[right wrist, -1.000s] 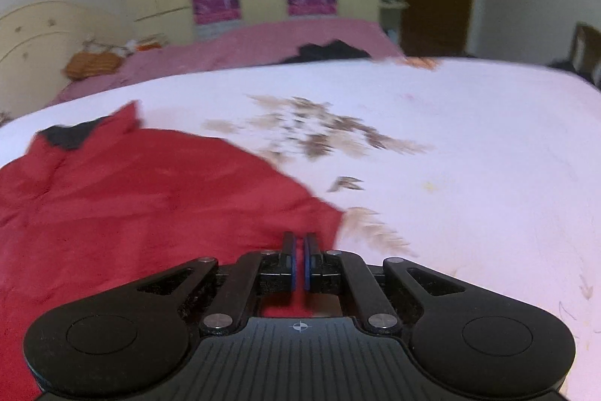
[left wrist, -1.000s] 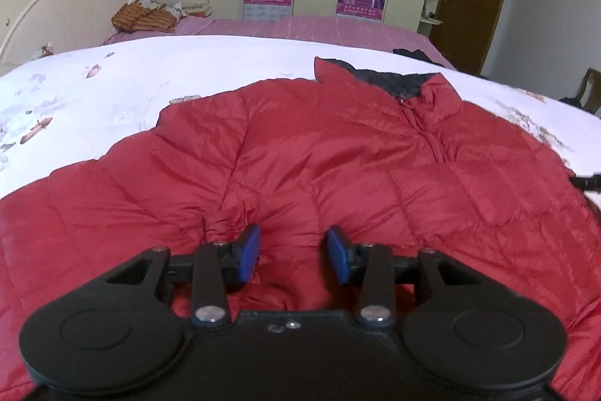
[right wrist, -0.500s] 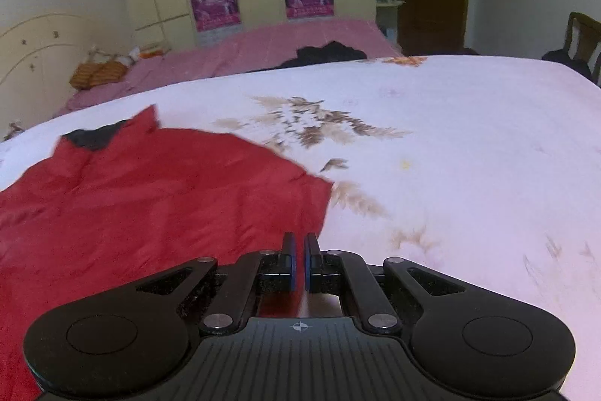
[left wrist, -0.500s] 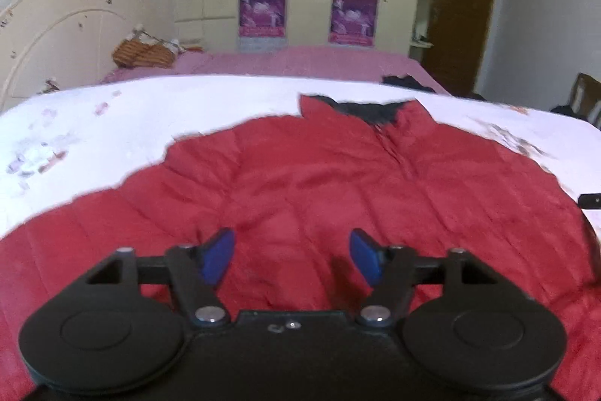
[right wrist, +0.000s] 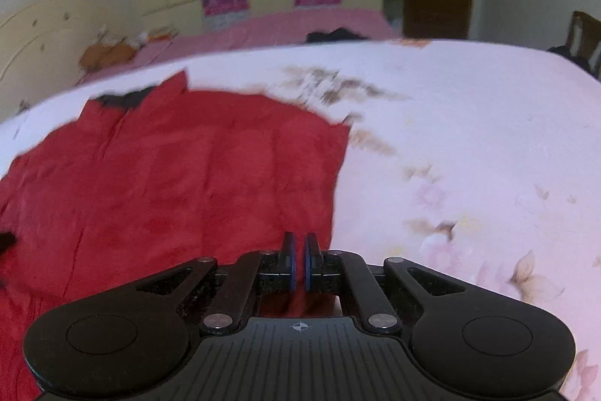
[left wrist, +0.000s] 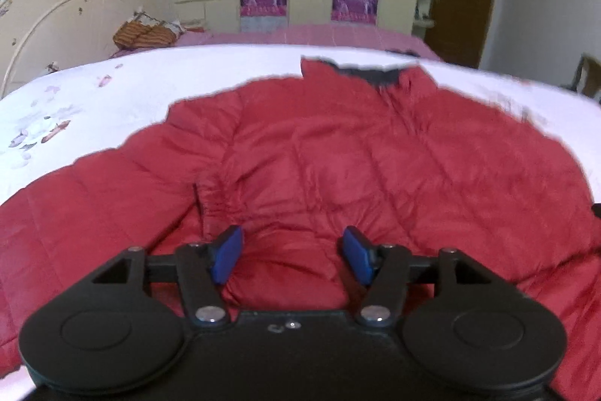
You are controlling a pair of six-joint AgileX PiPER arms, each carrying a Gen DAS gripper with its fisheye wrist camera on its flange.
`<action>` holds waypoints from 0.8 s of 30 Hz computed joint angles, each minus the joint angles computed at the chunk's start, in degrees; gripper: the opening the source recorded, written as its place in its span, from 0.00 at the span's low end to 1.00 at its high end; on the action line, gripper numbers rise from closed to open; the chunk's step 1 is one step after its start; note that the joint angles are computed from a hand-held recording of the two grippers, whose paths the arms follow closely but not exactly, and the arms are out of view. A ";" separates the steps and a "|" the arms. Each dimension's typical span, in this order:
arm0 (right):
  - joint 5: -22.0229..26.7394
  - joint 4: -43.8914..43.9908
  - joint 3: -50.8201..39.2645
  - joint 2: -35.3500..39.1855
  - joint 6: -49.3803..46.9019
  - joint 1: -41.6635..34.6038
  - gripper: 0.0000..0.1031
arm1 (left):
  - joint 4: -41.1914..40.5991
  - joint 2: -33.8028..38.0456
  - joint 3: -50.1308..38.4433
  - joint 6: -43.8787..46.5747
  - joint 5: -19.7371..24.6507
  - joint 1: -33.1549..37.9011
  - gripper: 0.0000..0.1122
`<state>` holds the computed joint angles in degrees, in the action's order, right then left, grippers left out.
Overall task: Fold large clothes
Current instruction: 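Move the left tool toward the other red sleeve cuff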
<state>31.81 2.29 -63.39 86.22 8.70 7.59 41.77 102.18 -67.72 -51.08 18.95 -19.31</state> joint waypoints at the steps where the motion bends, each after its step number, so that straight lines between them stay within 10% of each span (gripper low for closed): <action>1: -0.47 -1.51 0.34 0.21 0.89 0.61 0.02 | -0.76 0.30 -0.36 0.86 0.16 0.07 0.52; 8: 2.70 -5.43 -2.25 -1.80 5.52 2.33 0.02 | -8.06 -1.18 -1.01 7.73 1.20 1.09 0.53; 12: 4.21 -7.47 -2.04 -3.99 8.40 3.79 0.02 | -1.40 -5.59 1.90 0.71 2.29 1.02 0.74; 24: 5.30 -16.48 -0.96 -5.94 19.88 9.79 0.03 | -9.27 -24.36 20.15 2.47 0.48 16.69 0.66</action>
